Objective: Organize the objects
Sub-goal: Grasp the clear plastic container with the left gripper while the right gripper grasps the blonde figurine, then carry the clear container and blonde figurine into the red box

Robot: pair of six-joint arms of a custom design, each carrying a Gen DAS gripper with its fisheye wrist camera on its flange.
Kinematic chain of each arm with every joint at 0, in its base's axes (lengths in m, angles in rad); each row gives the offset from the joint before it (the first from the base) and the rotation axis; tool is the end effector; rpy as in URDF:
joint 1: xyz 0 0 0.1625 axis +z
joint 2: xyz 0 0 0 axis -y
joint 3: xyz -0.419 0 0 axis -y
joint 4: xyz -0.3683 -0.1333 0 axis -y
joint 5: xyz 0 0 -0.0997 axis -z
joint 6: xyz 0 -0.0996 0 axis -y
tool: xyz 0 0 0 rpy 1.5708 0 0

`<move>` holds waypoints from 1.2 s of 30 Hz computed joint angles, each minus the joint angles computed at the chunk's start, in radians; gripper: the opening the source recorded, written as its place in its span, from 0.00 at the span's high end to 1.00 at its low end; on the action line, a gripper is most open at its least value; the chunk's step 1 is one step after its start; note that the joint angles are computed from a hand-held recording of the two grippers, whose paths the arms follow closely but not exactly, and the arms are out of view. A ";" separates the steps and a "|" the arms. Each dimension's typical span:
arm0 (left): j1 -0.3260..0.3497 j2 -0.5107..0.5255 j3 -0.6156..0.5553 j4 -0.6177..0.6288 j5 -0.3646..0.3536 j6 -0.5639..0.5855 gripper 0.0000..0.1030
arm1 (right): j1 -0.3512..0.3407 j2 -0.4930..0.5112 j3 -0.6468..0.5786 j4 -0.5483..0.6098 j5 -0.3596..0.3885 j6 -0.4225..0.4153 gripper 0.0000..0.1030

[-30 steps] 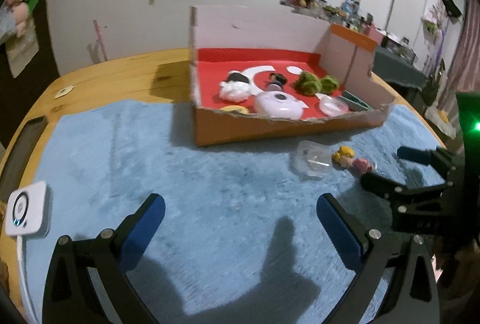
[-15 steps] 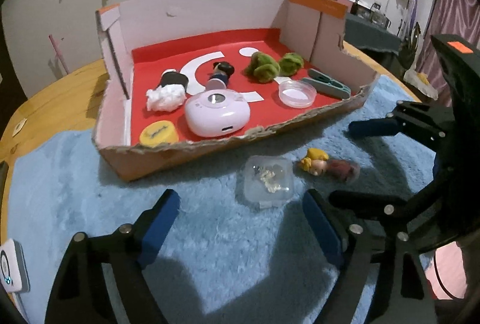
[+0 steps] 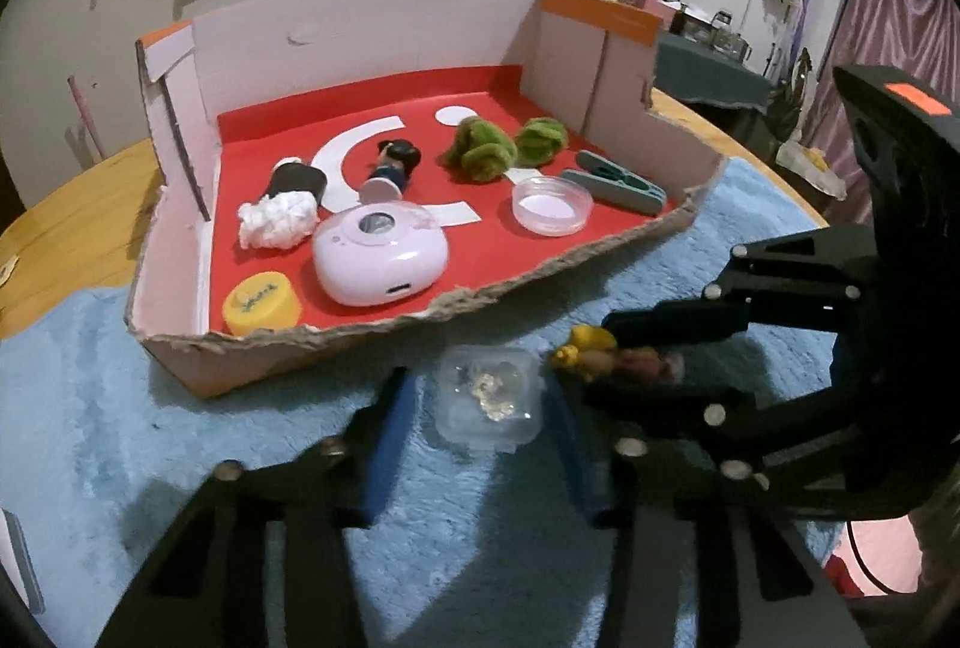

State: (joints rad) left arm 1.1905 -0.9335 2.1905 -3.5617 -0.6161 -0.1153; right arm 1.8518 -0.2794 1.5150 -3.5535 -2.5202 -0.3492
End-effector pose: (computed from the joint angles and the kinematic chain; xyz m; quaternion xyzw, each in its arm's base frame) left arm 0.0227 -0.5213 0.1730 -0.0539 0.8436 -0.4141 0.3376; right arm 0.2268 -0.5970 -0.0445 0.0981 -0.8390 0.3099 0.4364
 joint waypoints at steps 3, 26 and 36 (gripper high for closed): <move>0.001 0.000 0.006 -0.022 -0.008 0.000 0.65 | 0.000 -0.005 0.011 -0.001 0.014 0.028 0.82; -0.117 -0.039 0.135 -0.170 0.043 0.020 0.65 | 0.078 0.000 0.043 -0.137 0.035 0.062 0.83; -0.130 -0.047 0.160 -0.193 0.045 0.005 0.65 | 0.090 0.012 0.038 -0.160 0.024 0.081 0.83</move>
State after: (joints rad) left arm 1.0610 -0.9803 2.3500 -3.7552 -0.5710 -0.1101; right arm 1.9417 -0.2676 1.5535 -3.7132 -2.4959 -0.2686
